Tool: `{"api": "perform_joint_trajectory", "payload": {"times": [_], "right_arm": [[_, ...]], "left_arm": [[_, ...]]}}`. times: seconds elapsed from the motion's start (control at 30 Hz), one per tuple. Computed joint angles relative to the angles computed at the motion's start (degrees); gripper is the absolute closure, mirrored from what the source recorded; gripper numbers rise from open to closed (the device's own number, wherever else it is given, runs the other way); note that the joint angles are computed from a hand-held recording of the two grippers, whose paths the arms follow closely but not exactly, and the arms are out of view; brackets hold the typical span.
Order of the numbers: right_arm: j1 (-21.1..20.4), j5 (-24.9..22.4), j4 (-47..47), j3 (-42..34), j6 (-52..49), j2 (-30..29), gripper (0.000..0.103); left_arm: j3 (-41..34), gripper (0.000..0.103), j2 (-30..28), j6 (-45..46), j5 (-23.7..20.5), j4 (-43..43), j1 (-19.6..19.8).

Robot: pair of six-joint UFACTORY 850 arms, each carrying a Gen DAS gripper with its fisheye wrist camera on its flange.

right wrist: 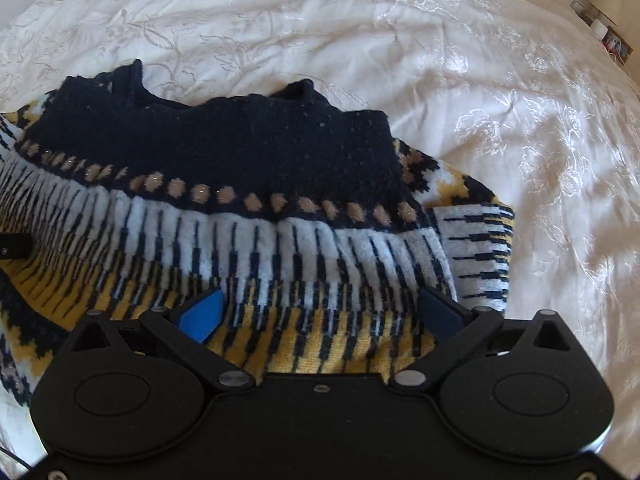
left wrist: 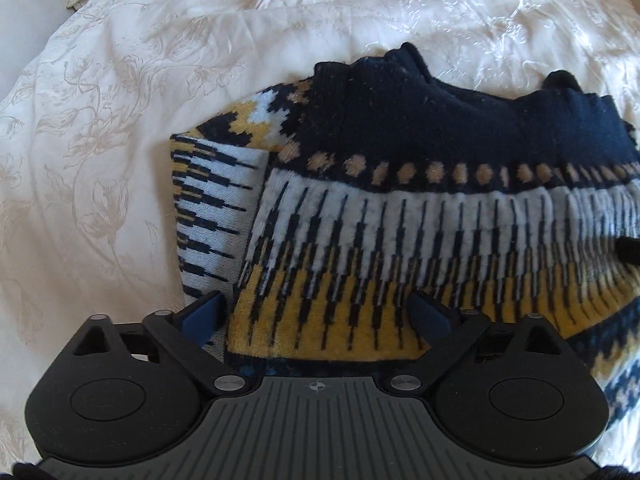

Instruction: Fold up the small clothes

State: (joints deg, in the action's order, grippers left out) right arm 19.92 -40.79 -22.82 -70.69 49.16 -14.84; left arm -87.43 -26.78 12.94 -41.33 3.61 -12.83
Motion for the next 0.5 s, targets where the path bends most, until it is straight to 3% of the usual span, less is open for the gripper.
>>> {"api": "perform_joint_trajectory", "payload": {"times": [0.13,0.27,0.5], "right_arm": [[-2.16,0.49,2.73,0.67,0.71,0.53,0.001],[-3.49,2.77,4.57,2.29,0.45,2.47,0.001],[-1.37,5.76,1.29,5.96,3.45,8.21,0.001]], "left_arm": [[-2.21,0.000,-1.61,-0.39,-2.01,-1.05,0.44],[-1.44,0.001,0.42,-3.30,-1.04,1.79,-0.55],[-0.96,0.001,4.67,-2.17,1.54,-5.89,-3.18]]}}
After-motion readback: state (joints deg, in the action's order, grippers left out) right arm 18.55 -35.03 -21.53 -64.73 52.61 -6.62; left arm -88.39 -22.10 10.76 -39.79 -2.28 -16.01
